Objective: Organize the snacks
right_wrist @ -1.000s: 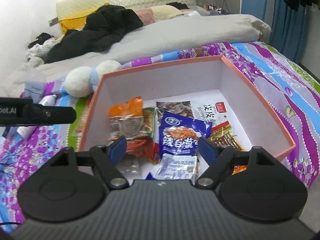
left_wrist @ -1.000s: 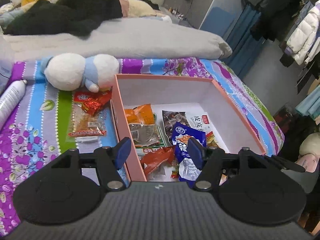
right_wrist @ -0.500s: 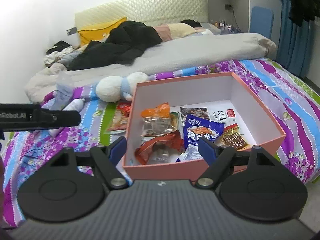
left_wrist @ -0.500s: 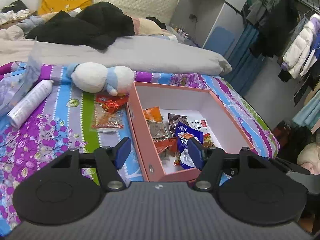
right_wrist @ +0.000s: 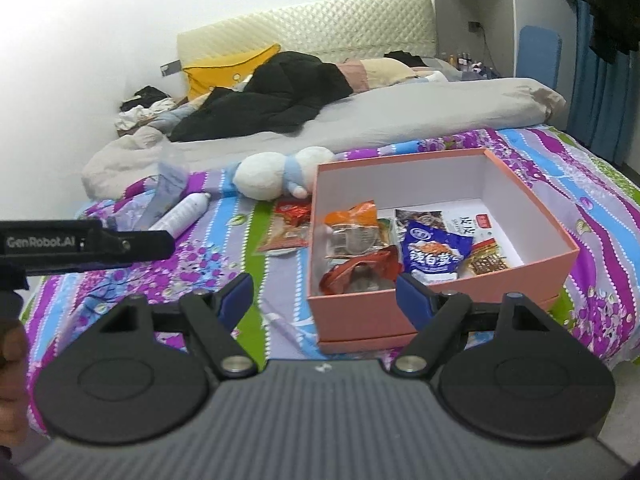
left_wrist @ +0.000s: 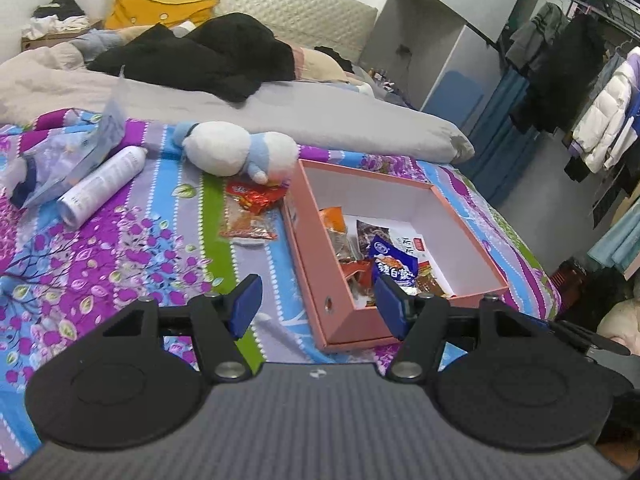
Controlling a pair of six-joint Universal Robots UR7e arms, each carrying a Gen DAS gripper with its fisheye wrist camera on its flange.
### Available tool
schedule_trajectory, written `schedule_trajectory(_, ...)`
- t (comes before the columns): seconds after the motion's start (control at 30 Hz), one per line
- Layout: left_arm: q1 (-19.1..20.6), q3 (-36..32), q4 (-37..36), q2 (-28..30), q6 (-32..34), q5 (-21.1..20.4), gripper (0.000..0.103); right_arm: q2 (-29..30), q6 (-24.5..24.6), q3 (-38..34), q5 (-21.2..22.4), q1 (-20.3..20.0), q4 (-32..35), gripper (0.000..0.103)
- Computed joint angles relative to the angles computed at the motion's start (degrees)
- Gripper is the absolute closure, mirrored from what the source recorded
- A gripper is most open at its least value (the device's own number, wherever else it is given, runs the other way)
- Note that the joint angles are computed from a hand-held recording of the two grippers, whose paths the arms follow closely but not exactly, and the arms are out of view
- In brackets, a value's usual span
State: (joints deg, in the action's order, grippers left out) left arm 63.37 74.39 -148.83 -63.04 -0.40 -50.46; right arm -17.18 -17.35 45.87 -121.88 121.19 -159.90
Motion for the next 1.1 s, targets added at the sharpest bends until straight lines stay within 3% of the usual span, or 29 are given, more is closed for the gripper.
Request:
schedule_trajectory(0.63, -0.21, 11.44, -3.44, -7.96, -2.98, 2.76, 0.035, -2.46, -0.13, 7.70, 2.34, 1.52, -2.81, 0.023)
schedule_trajectory(1.1, 3.35, 6.28, -1.48, -5.14, -4.25, 0.91, 0.035, 3.02, -2.13, -0.60, 3.43, 1.25, 0.89, 0.023)
